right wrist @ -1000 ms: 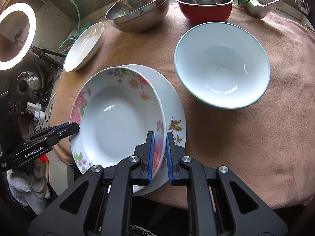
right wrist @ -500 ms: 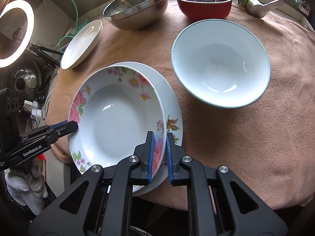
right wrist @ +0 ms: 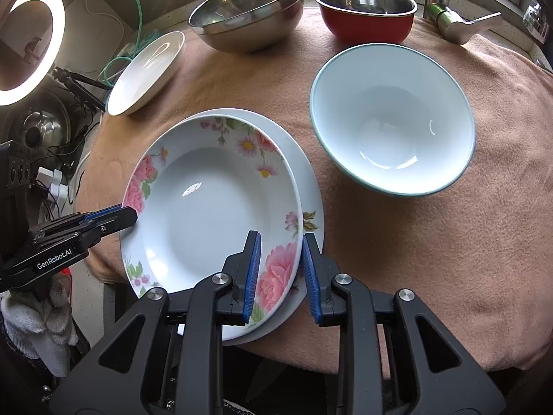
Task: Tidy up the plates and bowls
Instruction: 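Lower the pink-rose plate onto the pink-blossom plate with both tools, then open both tools and release the stacked pink-rose plate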
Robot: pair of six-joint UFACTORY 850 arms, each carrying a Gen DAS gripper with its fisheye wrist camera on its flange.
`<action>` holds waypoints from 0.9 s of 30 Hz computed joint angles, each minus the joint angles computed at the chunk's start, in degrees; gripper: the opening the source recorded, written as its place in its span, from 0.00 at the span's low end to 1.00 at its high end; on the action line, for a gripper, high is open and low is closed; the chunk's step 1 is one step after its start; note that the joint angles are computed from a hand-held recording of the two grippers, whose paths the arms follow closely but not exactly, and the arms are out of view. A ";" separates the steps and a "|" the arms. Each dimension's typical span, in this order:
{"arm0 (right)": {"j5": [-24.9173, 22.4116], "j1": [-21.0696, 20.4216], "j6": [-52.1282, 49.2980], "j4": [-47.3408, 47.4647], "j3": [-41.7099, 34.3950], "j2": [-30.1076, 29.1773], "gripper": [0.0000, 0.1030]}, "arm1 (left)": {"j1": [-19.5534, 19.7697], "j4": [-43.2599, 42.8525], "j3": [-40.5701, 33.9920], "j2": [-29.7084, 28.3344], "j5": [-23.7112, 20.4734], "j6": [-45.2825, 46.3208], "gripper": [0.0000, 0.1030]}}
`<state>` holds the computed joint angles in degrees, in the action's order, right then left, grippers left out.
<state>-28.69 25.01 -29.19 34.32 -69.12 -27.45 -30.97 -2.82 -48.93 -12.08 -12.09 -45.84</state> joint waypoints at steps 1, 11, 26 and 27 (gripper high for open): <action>0.01 -0.10 -0.30 0.44 0.08 0.06 0.25 | 0.00 0.36 0.01 0.01 0.02 -0.30 0.12; 3.53 0.27 -3.25 1.55 2.24 3.05 0.54 | -0.73 10.06 0.93 1.70 0.39 -10.74 0.27; 4.45 -0.62 -18.60 16.36 5.09 7.72 0.91 | -2.39 32.11 2.53 5.30 -0.92 -35.74 0.65; 4.37 -0.63 -18.90 16.49 5.11 7.90 0.91 | -2.52 33.41 2.57 5.52 -1.31 -37.24 0.65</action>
